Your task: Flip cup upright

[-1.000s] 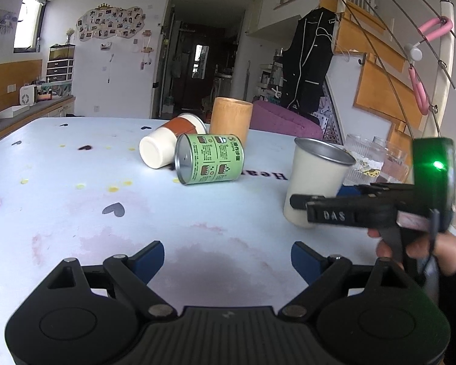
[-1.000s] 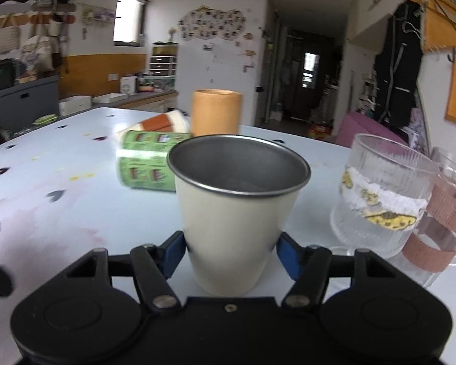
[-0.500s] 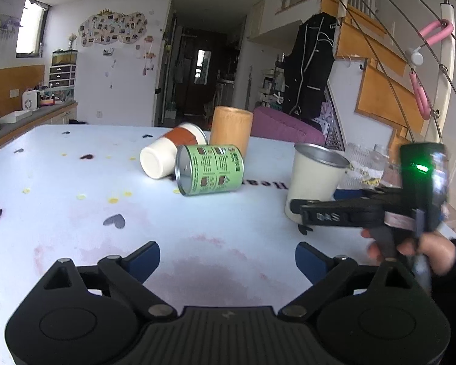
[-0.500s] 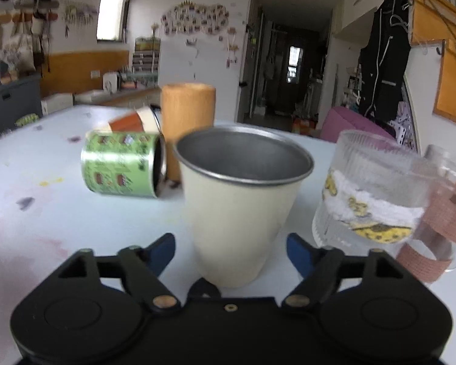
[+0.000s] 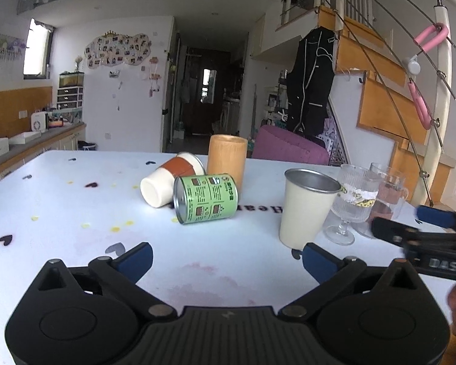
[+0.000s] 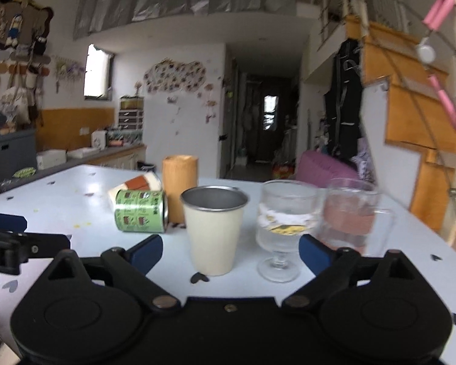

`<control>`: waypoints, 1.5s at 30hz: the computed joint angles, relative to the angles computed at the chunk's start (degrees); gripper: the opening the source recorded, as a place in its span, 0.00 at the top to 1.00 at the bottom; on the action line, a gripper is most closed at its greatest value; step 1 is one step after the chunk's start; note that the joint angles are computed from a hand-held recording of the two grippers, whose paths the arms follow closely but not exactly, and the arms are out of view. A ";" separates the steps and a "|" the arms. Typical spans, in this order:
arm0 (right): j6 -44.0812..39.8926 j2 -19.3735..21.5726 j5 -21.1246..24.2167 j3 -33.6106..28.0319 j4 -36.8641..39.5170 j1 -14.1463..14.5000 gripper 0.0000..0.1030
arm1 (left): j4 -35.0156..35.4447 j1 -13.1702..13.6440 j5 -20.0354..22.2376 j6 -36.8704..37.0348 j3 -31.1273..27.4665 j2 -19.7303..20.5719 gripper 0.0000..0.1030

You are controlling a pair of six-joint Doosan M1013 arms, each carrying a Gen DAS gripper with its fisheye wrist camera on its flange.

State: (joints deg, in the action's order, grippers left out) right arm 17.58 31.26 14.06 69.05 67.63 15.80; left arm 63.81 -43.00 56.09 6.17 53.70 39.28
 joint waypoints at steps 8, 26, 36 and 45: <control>-5.71 -2.75 -4.49 4.30 7.32 -0.63 0.02 | 1.07 -0.92 3.34 1.22 -2.15 1.21 0.00; 3.30 -2.95 -4.79 5.15 -1.56 -0.90 0.00 | 1.07 -1.44 5.91 2.31 -2.78 1.68 0.00; 2.85 -2.96 -4.76 5.21 -1.24 -0.80 0.00 | 1.08 -1.44 5.99 2.30 -2.72 1.66 0.00; 2.39 -2.93 -4.75 5.19 -0.87 -0.79 0.00 | 1.00 -1.42 6.00 2.28 -2.72 1.67 0.00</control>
State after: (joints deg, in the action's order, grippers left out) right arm 19.97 28.34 9.31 74.24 66.77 15.01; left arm 64.81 -44.42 62.09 8.45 50.98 40.95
